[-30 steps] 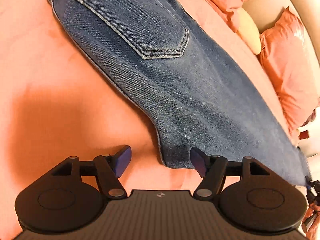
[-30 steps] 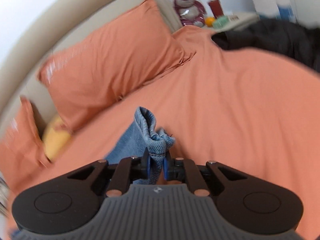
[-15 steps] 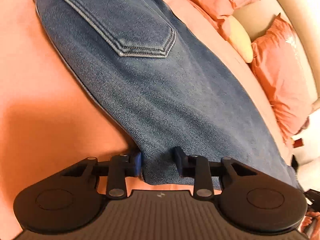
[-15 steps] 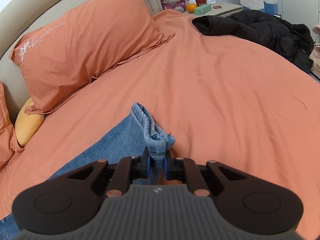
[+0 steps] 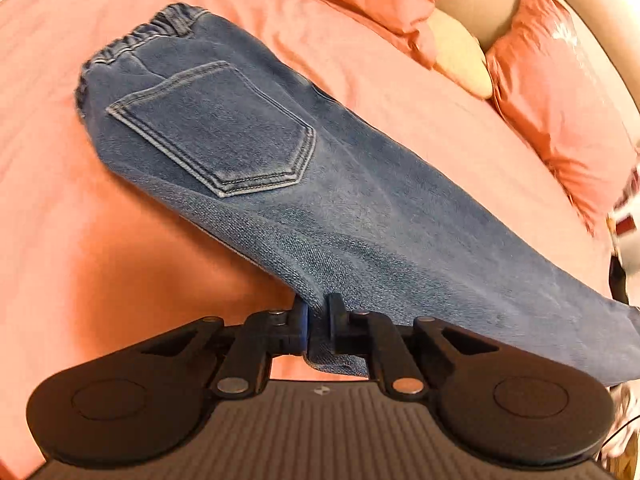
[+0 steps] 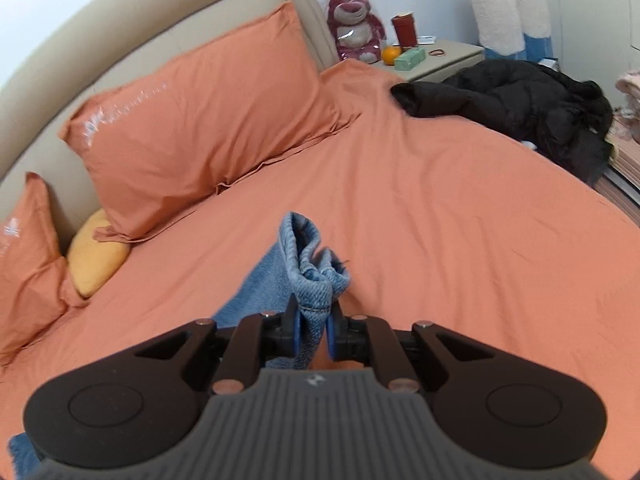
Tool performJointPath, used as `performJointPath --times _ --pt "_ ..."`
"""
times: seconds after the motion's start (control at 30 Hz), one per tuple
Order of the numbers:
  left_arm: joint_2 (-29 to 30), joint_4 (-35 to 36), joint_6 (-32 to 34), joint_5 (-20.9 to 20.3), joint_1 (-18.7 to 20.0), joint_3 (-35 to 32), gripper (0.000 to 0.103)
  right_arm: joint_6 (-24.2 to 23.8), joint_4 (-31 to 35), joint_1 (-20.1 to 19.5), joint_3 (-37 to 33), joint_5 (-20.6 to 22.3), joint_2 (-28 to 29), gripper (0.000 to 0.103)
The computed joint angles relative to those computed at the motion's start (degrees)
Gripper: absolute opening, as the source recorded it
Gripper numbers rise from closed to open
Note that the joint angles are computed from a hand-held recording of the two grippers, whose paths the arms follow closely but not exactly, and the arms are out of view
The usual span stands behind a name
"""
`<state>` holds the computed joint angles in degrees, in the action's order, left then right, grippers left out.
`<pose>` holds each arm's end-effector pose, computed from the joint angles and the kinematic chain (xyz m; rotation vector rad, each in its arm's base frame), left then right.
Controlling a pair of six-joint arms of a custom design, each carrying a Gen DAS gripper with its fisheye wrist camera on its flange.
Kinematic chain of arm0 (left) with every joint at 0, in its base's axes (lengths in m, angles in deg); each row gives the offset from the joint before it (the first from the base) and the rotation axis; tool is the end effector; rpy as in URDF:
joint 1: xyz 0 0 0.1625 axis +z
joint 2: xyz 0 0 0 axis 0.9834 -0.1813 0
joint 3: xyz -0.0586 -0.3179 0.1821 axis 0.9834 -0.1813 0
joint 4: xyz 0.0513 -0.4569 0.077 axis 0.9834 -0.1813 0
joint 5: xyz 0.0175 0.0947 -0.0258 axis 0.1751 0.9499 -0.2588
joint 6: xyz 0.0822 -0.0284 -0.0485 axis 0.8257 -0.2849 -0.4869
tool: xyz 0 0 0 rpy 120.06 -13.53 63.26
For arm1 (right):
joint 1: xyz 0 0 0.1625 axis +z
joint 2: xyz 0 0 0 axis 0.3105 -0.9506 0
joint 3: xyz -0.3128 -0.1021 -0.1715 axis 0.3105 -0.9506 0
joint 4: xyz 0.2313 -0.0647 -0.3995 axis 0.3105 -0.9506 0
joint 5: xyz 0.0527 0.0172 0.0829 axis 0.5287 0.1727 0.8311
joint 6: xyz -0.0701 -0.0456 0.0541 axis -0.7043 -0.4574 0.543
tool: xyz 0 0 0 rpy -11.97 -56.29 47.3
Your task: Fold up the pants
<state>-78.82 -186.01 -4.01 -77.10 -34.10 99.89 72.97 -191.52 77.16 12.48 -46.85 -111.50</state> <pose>-0.1524 -0.4420 0.3559 -0.3723 2.5415 -0.8098 0.1307 -0.5803 0.4299 -0.2426 -2.3353 1.2161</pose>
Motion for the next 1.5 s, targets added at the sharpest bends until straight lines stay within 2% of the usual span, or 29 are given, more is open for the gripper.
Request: performJointPath --times 0.17,0.27,0.33,0.4,0.47,0.53,0.67,0.8,0.87,0.93,1.0,1.07,1.17,1.27,1.37,1.5 --pt "-5.0 10.1 -3.4 -4.2 -2.4 1.1 0.005 5.2 5.8 0.5 15.5 0.9 -20.1 0.005" --pt "-8.1 13.0 -4.0 -6.6 -3.3 3.9 0.004 7.6 8.2 -1.5 25.6 -0.1 -32.4 0.005" --pt "-8.4 13.4 -3.4 -7.0 -2.7 5.4 0.004 10.8 11.7 -6.2 31.2 2.9 -40.1 0.005" --pt "-8.0 12.5 -3.0 -7.2 -1.3 6.6 0.004 12.7 13.8 -12.6 36.1 7.1 -45.8 0.005" --pt "-7.6 10.9 -2.4 -6.9 -0.2 7.8 0.004 10.7 11.8 -18.8 40.3 11.4 -49.2 0.005" --pt "-6.7 10.8 -1.7 -5.0 -0.6 8.4 0.004 9.9 10.2 -23.5 43.4 14.9 -51.1 0.005" --pt "-2.6 15.1 0.4 -1.0 -2.7 7.3 0.009 8.5 7.0 -27.7 46.4 18.4 -51.5 0.007" --pt "3.8 24.2 -0.1 1.7 -3.5 2.6 0.03 8.9 8.9 -29.6 45.6 20.5 -50.8 0.011" --pt "7.0 29.6 0.9 2.9 -5.0 -0.2 0.034 8.5 13.4 -30.5 44.0 21.9 -51.6 0.023" --pt "8.6 32.9 2.5 3.8 -6.7 -1.9 0.034 6.7 16.6 -28.6 41.9 17.6 -51.2 0.044" --pt "9.4 34.3 3.5 4.3 -8.2 -2.8 0.034 1.4 19.0 -26.8 40.2 14.8 -51.2 0.051" --pt "11.3 34.7 4.9 4.5 -9.7 -4.2 0.034 -3.3 20.7 -25.2 38.7 13.3 -51.6 0.053" --pt "13.1 29.9 10.9 4.6 -11.7 -4.1 0.035 -7.8 23.1 -24.1 36.1 14.7 -51.0 0.055" --pt "16.0 19.3 20.9 4.3 -13.1 -3.7 0.036 -11.3 22.6 -22.6 35.0 14.9 -49.4 0.053" --pt "20.6 7.6 29.9 3.1 -13.1 -3.6 0.036 -13.8 19.7 -21.0 33.1 13.6 -44.3 0.05" --pt "28.3 -6.7 40.5 -1.0 -11.9 -4.9 0.036 -15.7 18.7 -21.8 29.7 14.6 -37.8 0.051"
